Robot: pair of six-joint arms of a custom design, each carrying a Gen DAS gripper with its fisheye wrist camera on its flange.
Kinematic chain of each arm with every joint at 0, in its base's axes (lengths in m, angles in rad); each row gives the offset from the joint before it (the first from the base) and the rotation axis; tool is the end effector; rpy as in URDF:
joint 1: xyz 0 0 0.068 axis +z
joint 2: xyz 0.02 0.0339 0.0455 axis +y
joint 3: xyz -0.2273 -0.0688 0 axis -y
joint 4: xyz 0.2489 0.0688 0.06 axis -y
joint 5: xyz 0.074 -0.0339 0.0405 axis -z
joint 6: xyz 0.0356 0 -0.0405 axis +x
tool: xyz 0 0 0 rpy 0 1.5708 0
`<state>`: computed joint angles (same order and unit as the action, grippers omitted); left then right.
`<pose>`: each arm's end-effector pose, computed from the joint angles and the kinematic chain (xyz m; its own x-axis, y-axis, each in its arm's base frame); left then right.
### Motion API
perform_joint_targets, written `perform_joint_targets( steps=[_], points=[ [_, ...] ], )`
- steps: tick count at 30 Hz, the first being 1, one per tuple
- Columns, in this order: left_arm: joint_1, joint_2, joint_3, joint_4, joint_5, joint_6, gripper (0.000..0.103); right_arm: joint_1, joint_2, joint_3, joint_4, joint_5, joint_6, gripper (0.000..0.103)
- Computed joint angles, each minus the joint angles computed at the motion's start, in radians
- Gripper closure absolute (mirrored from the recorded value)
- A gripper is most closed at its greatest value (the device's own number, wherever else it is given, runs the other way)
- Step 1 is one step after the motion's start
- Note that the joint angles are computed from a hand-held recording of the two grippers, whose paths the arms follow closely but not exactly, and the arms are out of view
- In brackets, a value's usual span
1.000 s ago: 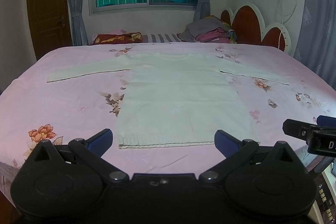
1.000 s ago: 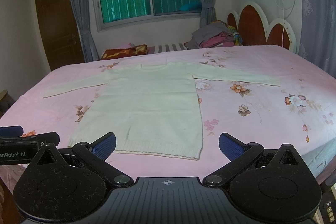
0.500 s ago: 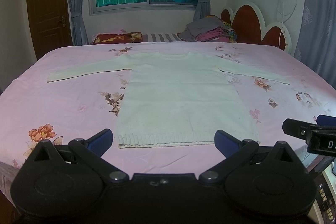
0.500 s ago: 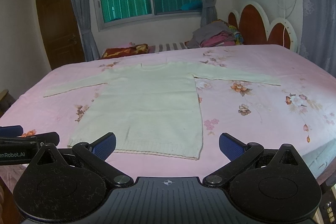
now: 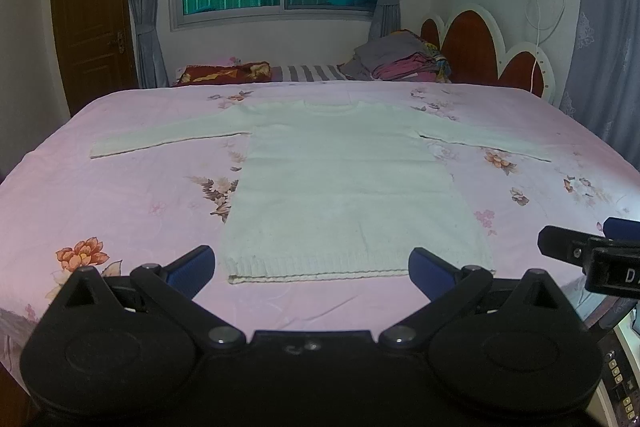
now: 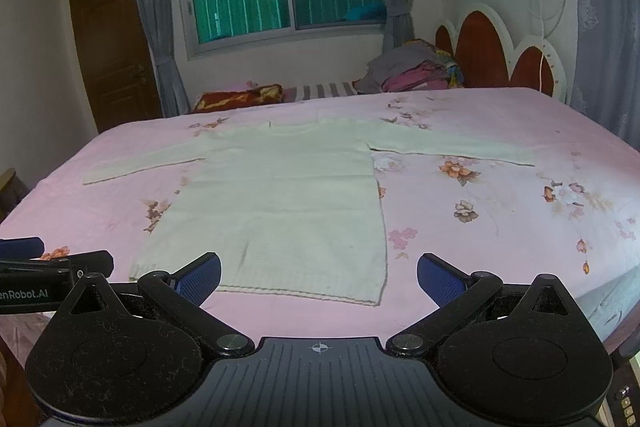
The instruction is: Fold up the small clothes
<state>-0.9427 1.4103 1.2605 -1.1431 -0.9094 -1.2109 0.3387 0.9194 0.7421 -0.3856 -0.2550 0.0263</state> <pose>0.1785 -0.1980 0.2679 -0.5451 -0.2277 -0.8069 -0.3986 0.9171 0.0105 0.2135 0.0847 0.2515 -0.5169 -0.1551 -0.8419 -0.5093 0.8462 0.1568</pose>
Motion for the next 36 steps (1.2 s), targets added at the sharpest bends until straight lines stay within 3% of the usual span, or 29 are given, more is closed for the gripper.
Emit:
perform_joint_targets(
  steps=[14,22,36],
  points=[
    [0.012,-0.004,-0.009,0.034,0.001,0.030,0.000,0.004,0.013,0.009,0.000,0.005,0.001,0.000],
    [0.119,-0.060,-0.061,0.222,0.047,0.246,0.000,0.011,0.113,0.074,0.056,0.038,0.028,0.000],
    [0.448,0.022,-0.061,0.601,0.297,0.639,0.000,0.033,0.512,0.359,0.165,0.133,0.084,0.000]
  ],
)
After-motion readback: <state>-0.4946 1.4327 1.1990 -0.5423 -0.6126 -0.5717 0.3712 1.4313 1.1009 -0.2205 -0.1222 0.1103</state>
